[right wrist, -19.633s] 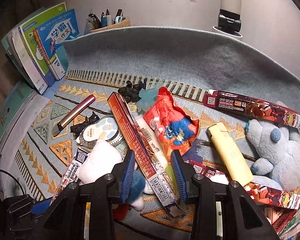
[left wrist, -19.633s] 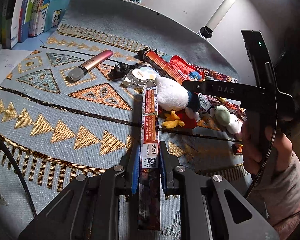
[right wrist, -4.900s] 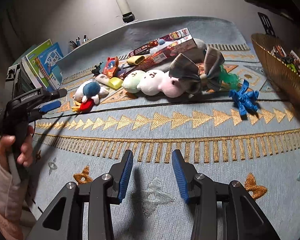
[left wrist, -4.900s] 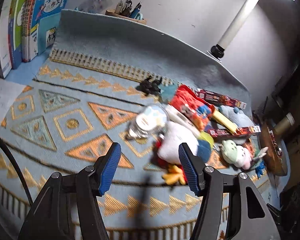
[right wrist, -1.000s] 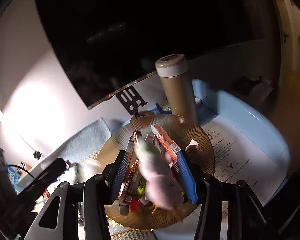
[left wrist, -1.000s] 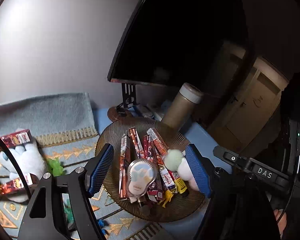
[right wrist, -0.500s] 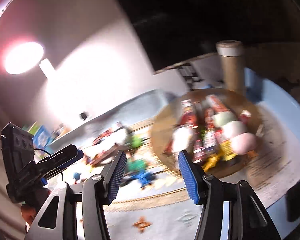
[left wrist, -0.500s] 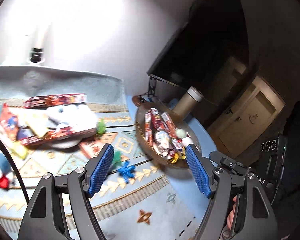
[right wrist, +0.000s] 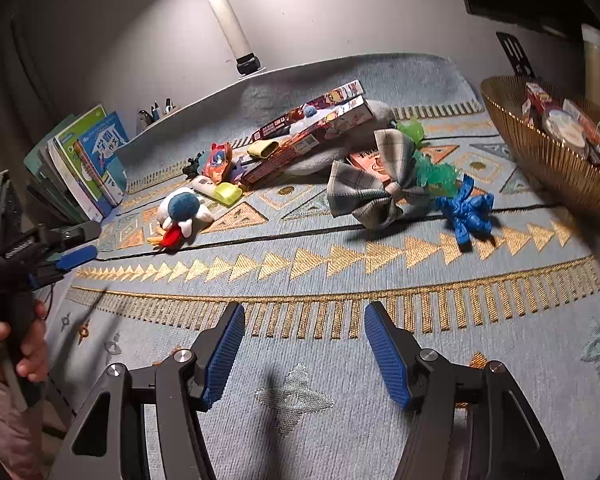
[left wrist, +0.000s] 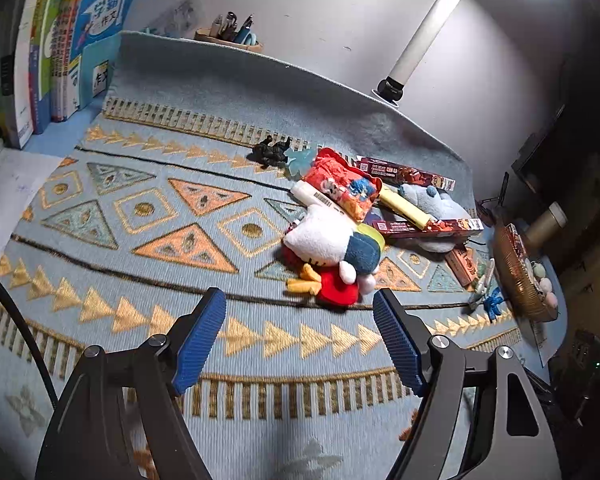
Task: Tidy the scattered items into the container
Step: 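Move back and grasp the white-red Hello Kitty plush with left tool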
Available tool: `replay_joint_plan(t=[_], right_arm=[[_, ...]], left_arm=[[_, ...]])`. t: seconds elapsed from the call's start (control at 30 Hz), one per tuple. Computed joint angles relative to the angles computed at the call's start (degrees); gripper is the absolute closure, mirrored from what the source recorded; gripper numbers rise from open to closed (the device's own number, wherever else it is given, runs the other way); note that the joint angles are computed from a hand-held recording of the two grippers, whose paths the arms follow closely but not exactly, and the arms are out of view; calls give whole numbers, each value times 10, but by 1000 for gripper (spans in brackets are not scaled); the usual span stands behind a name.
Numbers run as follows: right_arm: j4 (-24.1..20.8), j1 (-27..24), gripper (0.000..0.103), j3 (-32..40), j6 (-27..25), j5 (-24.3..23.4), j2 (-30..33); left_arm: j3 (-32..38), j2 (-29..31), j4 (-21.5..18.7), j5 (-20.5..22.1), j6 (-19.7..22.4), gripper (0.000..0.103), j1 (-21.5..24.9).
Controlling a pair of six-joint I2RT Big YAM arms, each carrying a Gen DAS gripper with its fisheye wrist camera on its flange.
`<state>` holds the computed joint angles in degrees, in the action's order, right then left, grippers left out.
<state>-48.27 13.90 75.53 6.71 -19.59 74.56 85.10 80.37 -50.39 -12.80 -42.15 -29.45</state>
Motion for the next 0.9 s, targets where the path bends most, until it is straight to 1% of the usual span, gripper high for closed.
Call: replay_joint_plan(t=[0.03,0.07,0.13,0.17,0.23,0.27,0.3,0.33,0.37,0.43,0.47,0.5,0.53,0.57,0.6,0.63,0.7,0.8,0.9], right_arm=[[-11,-6,42,10,7,-15,13],[-21,-9,42,18,13,-23,21],[-19,-15,42,21,25,-35,24],[-18,-14,42,22,27,-36,27],[-16,-10,42,21,24,-27,25],[-16,-6,42,21,21,-19,24],[-17,-2,42,22,17,-11,24],[-18,1,42,22,13,-4,23],[-19,5,42,22,8,0,23],[-23,8,42,25,-1,2,24],[-23,9,42,25,-2,3,25],[-23,8,42,25,-1,1,24],[-23,7,42,25,0,-2,24],[-22,5,42,23,2,-6,24],[-20,3,42,23,4,-8,23],[-20,3,42,23,5,-10,24],[-21,3,42,24,5,-10,24],[-21,2,42,23,4,-10,23],[-21,0,42,23,6,-15,22]], left_arm=[[4,9,8,-4,15,28,5],[18,22,8,-6,30,28,10],[52,58,-1,4,49,28,20],[65,73,-1,3,51,28,22],[96,107,-16,2,53,28,23],[106,121,-22,13,59,28,23],[113,130,-19,23,66,28,22],[113,134,-10,14,70,28,18],[114,136,-1,-4,77,28,12],[129,146,-12,-41,94,28,1],[136,150,-18,-55,100,30,-4],[138,151,-16,-60,107,38,-7],[138,151,-13,-60,112,43,-9],[137,150,-12,-62,112,48,-11],[138,150,-12,-73,111,53,-14],[137,149,-10,-83,113,55,-17],[135,144,-9,-81,104,61,-17],[123,128,-7,-60,79,63,-13],[83,87,7,-60,59,63,-21]])
